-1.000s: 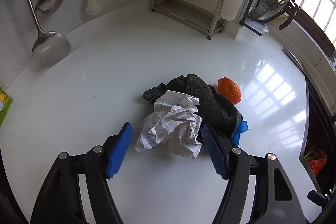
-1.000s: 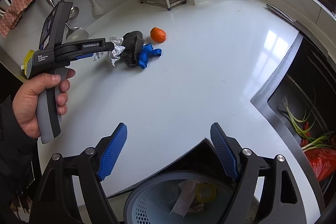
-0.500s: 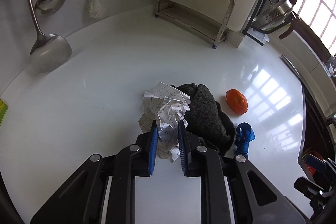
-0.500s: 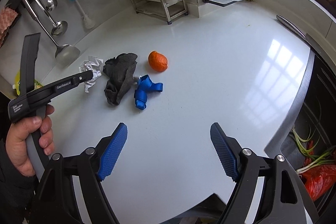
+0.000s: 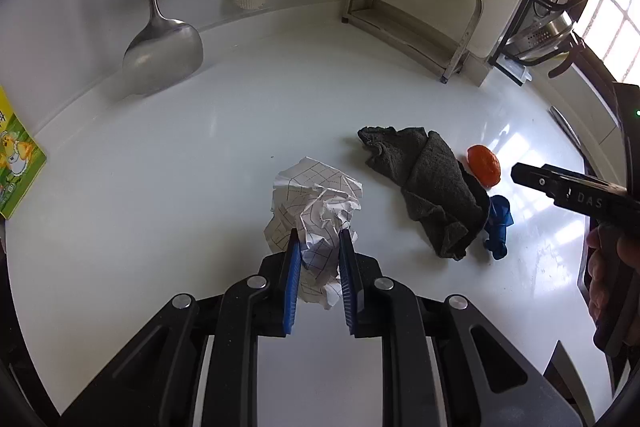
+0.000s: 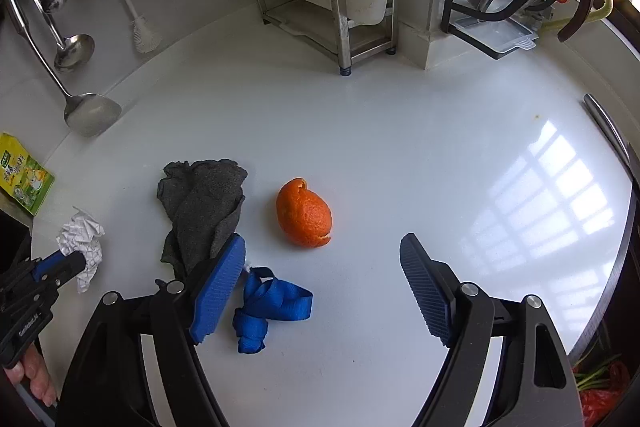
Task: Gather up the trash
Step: 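Grasp the crumpled white paper with the left tool while the right tool grasps the orange peel, then carry the paper and orange peel in both tools over the bin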
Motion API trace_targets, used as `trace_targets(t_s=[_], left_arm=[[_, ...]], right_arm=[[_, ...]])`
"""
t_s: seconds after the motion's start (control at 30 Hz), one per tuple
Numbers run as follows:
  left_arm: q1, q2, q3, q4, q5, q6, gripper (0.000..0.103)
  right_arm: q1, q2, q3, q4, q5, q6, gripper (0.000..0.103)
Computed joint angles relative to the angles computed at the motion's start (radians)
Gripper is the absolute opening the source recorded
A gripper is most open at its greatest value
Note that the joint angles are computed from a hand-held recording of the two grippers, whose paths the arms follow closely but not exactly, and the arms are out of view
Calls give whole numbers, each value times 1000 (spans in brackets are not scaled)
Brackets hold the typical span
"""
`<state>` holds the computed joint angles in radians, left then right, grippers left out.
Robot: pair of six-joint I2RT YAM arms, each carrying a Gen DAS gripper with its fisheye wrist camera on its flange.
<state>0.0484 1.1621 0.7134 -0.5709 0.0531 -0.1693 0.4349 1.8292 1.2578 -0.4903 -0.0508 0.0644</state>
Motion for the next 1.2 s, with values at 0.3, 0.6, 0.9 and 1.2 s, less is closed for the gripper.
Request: trace_targets(t_s=[0.3,0.6,0.9,1.2], left_arm=[[-21,-9,-6,1,-19,-27,18],[-28,-31,-12,-17,-25,-45,18],[-91,-94,-6,-70,-59,-91,18],[-224,-211,-5,-176,-145,-194,18]], right_arm=[[23,154,135,-53,26,-31,59],[70,189,184,-92,46,-68,15],[47,-23,12,-45,-20,-47,12],[13,-290,-196,-61,-73,-62,12]])
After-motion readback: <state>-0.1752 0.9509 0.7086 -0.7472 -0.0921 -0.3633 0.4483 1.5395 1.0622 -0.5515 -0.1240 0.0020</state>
